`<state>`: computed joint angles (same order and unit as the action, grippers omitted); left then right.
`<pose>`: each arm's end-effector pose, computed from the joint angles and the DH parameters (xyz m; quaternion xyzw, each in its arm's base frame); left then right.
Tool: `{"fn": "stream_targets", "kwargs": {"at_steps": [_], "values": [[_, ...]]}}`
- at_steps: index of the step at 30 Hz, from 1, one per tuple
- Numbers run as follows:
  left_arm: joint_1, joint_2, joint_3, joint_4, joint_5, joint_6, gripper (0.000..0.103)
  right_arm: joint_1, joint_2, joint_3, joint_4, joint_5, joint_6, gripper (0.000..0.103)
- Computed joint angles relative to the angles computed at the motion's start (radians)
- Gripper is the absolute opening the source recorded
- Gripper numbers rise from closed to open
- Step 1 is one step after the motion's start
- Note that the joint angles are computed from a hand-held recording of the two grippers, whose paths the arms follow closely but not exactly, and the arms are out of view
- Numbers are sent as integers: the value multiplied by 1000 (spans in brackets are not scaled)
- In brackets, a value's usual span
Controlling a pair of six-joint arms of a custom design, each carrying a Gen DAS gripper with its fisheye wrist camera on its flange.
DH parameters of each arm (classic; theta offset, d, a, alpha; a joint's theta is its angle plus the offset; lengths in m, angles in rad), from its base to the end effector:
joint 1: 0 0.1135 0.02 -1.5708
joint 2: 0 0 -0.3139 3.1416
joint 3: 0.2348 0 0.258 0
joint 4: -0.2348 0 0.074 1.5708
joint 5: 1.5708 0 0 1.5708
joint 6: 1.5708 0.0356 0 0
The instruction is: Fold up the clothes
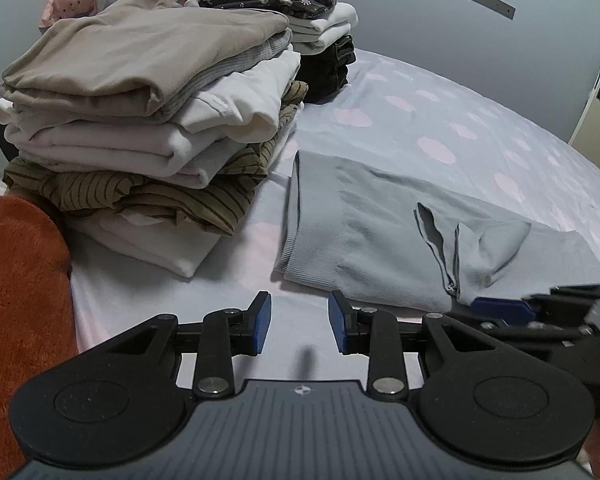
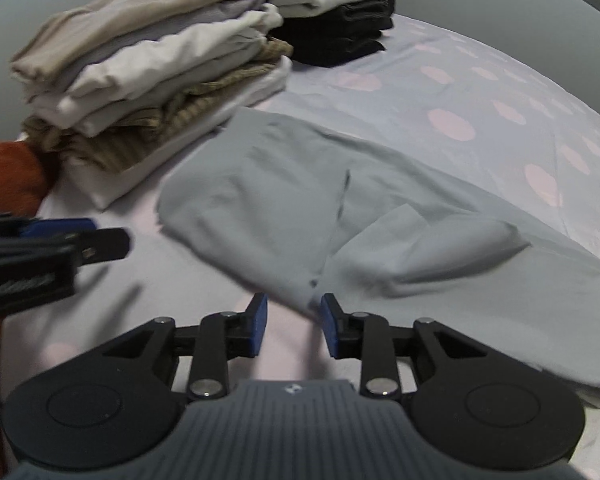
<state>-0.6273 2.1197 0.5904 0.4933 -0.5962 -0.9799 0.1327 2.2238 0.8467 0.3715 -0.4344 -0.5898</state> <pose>0.2602 -0.1639 0.0441 -0.2381 0.8940 0.0148 0.3792 0.3696 0.0644 0.0384 -0.3877 0.8560 0.1399 0.3121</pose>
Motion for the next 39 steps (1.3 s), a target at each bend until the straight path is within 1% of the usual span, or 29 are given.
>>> {"fn": "stream_targets", "kwargs": {"at_steps": [3, 8, 12, 14, 17, 20, 23, 26, 29, 30, 31, 32, 33, 34, 35, 36, 39], "values": [[0, 1, -7, 34, 16, -5, 37, -41, -28, -44, 34, -38, -28, 33], [7, 13, -11, 151, 67, 26, 37, -147, -42, -97, 137, -76, -64, 33], [16, 29, 42, 195, 118, 106, 37, -231, -14, -90, 209, -73, -104, 33], [36, 39, 93, 196, 165, 171, 37, -272, 9, -59, 206, -76, -121, 33], [73, 67, 185, 178, 233, 269, 37, -318, 43, -9, 206, -78, -116, 33], [97, 121, 323, 87, 258, 380, 37, -358, 74, 36, 211, -92, -93, 33], [120, 198, 461, -3, 297, 451, 37, -381, 86, 58, 212, -103, -86, 33], [132, 273, 562, -62, 321, 483, 37, -393, 91, 72, 221, -100, -73, 33], [134, 328, 631, -104, 323, 510, 37, -413, 92, 99, 180, -118, -53, 33], [133, 343, 649, -114, 321, 519, 36, -417, 92, 109, 164, -121, -46, 33], [128, 356, 659, -113, 317, 532, 29, -422, 93, 118, 147, -123, -39, 33], [123, 361, 662, -109, 312, 547, 26, -423, 93, 128, 129, -120, -32, 33], [110, 368, 667, -107, 287, 567, 22, -421, 95, 140, 111, -112, -18, 33], [96, 375, 672, -105, 262, 587, 14, -418, 97, 153, 91, -103, -3, 33], [83, 382, 677, -103, 238, 608, 9, -414, 99, 168, 68, -92, 14, 33], [74, 385, 680, -100, 220, 625, 5, -409, 101, 182, 45, -82, 31, 33], [59, 366, 646, -46, 170, 614, 5, -402, 108, 223, -22, -61, 82, 33]]}}
